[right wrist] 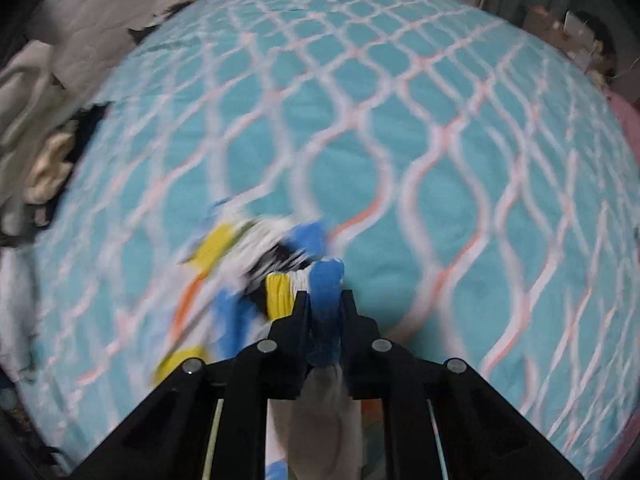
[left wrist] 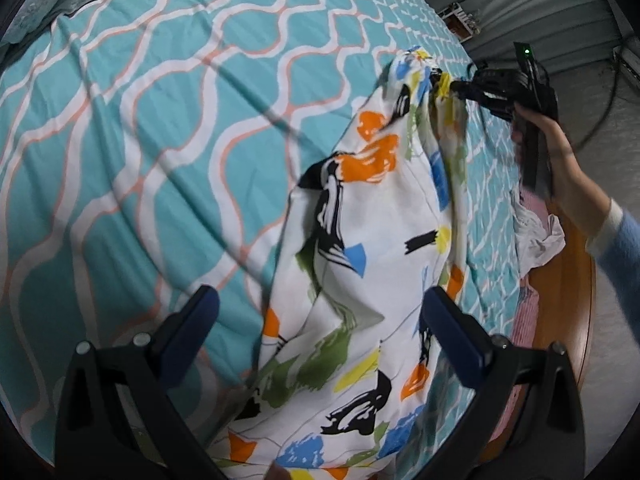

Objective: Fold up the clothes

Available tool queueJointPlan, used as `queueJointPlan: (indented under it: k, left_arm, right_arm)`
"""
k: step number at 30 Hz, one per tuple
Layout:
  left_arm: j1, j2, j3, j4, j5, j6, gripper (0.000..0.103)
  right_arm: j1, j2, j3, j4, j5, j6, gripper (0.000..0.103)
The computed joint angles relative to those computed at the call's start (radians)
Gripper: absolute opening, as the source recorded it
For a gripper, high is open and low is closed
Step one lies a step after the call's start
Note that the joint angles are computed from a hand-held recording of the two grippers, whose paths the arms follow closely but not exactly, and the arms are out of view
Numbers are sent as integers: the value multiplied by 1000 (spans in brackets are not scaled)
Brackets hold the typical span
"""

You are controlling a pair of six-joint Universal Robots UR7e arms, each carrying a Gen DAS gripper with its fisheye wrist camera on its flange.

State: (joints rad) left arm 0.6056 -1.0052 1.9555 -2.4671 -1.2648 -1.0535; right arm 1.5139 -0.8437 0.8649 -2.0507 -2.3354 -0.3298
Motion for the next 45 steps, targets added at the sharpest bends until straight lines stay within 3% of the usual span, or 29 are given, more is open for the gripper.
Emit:
queueJointPlan:
  k: [1, 4, 8, 12, 15, 19, 23, 26, 27, 29, 30, 32, 34, 37, 41, 43, 45]
  left_arm:
    - [-2, -3, 7, -6, -3, -5, 103]
    - [-12, -17, 28, -14, 1, -25, 103]
    - [-30, -49, 61, -15, 21, -50, 103]
    - [-44, -98, 93, 0, 52, -87, 103]
    - [-74, -162, 122, 63, 125, -124, 103]
    - [-127, -270, 170, 184, 209, -206, 103]
    - [-233, -421, 232, 416, 267, -386, 103]
    - [-316, -538, 297, 529, 236, -506, 103]
    - [-336, -562, 310, 551, 223, -523, 103]
    - [-392, -617, 346, 608, 195, -555, 103]
    - [-420, -640, 364, 632, 184, -573, 103]
    - [-467, -672, 395, 669, 156, -604, 103]
    - [-506, -700, 412, 715, 94, -634, 103]
    - [-570, -744, 435, 770, 17, -671, 103]
    - [-621, -767, 446, 787, -39, -686, 103]
    - [-649, -765, 439, 808, -41, -702, 103]
    - [-674, -766, 439, 813, -43, -727, 103]
  right_arm:
    - [-4, 22, -26, -1, -44, -23, 16]
    - [-12, 2, -9, -39, -59, -1, 16]
    - [-7, -132, 140, -113, 23, 99, 16]
    - [31, -325, 378, -128, 128, 48, 17]
    - [55, -529, 609, -53, 267, 69, 17]
    - [33, -778, 862, 133, 409, 185, 18]
    - [-8, -988, 1038, 274, 427, 251, 18]
    - [-45, -1163, 1153, 346, 426, 306, 19]
    - [-64, -1216, 1182, 360, 442, 337, 20]
    - [-107, -1317, 1244, 383, 520, 367, 35]
    - [-118, -1358, 1275, 394, 555, 394, 49]
    - [-123, -1423, 1352, 372, 624, 474, 53]
    - [-123, -1425, 1414, 344, 718, 530, 54]
    - [-31, -1284, 1432, 286, 705, 654, 54]
    - [-32, -1071, 1406, 194, 805, 842, 54]
    - [-33, -923, 1334, 293, 830, 979, 54]
    - [-57, -855, 1313, 337, 901, 1067, 54]
